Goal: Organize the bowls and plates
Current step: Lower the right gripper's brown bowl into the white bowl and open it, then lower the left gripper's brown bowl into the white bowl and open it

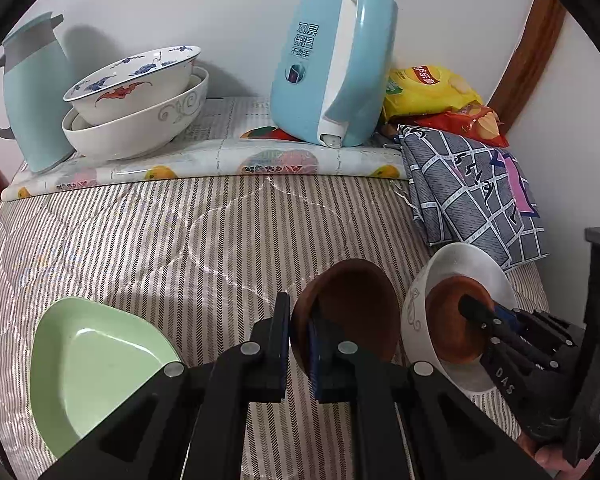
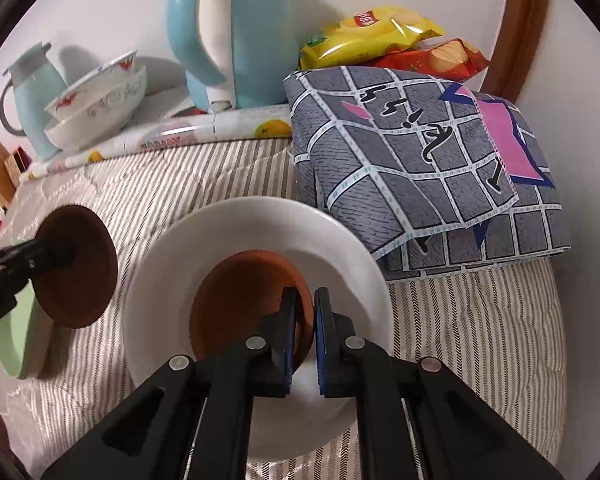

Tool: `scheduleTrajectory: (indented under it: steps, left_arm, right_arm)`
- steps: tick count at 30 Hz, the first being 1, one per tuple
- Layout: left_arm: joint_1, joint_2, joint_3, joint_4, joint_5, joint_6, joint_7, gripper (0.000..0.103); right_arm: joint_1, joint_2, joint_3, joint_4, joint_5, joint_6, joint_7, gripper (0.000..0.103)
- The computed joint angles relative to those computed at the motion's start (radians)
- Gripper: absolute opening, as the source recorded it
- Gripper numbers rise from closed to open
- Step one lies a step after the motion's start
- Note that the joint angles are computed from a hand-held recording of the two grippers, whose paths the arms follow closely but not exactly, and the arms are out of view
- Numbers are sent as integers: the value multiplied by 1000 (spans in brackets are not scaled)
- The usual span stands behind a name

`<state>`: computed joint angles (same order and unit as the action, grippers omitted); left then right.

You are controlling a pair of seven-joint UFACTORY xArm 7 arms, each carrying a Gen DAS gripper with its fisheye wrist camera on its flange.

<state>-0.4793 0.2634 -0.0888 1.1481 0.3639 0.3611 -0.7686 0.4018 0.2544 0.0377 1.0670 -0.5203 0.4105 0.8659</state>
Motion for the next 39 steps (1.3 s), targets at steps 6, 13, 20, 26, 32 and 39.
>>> scheduleTrajectory:
  steps: [6, 13, 20, 26, 32, 39]
  left_arm:
    - [1, -5, 1, -7, 1, 1, -5, 9]
    - [8, -13, -7, -20, -13, -7, 10, 9]
    - [13, -42, -7, -48, -13, -16, 1, 9]
    - [18, -78, -15, -75, -5, -24, -16, 9]
    - [13, -130, -31, -103, 40, -23, -69, 9]
    - [7, -166, -62, -110, 90, -22, -128, 9]
  right_arm:
    - [28, 26, -4, 40, -43, 72, 7, 13]
    - [30, 28, -1, 48, -52, 94, 16, 17]
    - [38, 32, 6, 58, -43, 101, 19, 35]
    - [28, -32, 10, 6, -56, 58, 64, 43]
    - [2, -153, 26, -83, -123, 37, 158, 50]
    - [-76, -322, 98, -201, -160, 63, 218, 51]
